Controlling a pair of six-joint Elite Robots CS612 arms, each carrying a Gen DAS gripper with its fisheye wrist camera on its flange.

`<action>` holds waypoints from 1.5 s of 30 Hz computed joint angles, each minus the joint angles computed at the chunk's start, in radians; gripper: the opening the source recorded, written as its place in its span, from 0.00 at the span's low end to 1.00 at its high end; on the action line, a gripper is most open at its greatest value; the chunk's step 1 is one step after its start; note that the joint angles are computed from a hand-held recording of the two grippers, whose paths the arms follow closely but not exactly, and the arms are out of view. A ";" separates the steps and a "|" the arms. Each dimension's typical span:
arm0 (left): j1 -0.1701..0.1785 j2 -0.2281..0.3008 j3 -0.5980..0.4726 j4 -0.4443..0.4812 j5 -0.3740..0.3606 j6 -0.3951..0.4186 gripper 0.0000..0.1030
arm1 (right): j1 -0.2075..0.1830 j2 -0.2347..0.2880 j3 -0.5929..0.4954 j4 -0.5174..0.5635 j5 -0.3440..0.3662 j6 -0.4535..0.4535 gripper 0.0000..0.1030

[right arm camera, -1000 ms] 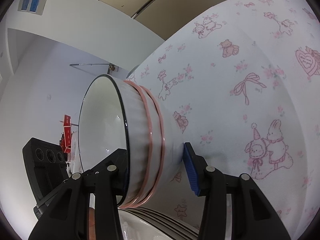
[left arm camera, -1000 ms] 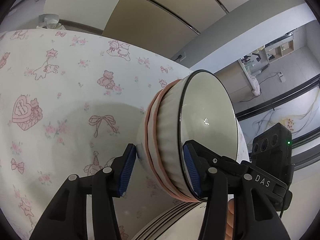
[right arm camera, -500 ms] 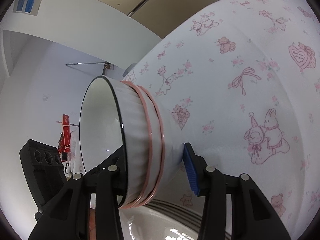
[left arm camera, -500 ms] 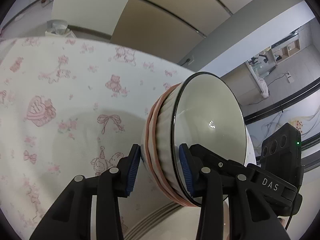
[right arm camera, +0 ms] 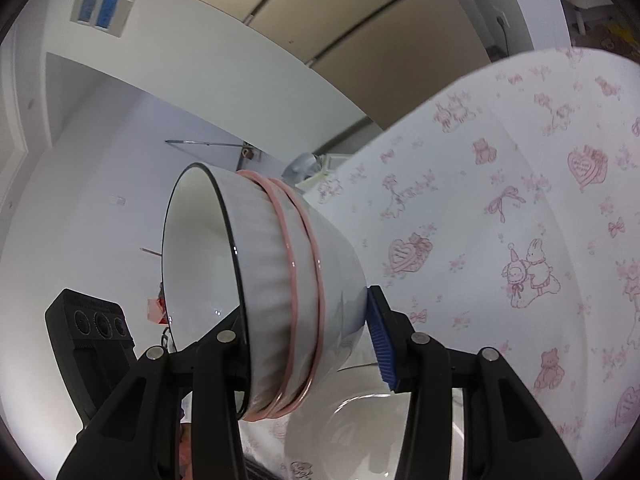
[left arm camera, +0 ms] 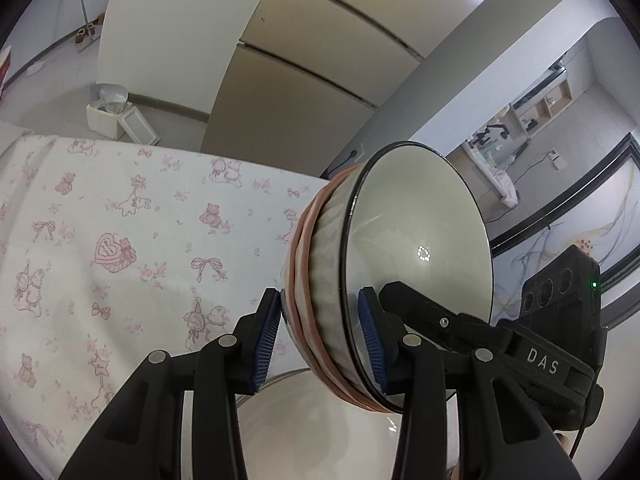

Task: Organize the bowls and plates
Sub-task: 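Lift the bowl stack with both grippers and carry it over the plates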

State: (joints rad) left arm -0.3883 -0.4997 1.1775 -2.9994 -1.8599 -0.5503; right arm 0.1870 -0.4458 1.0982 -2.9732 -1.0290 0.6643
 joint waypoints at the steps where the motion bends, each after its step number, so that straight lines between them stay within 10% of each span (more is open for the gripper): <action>1: 0.000 -0.004 0.004 -0.005 -0.002 0.000 0.41 | 0.002 -0.007 0.008 0.001 -0.008 -0.006 0.42; 45: -0.058 -0.246 0.414 -0.203 0.044 -0.010 0.41 | 0.035 -0.200 0.318 -0.126 -0.019 -0.056 0.42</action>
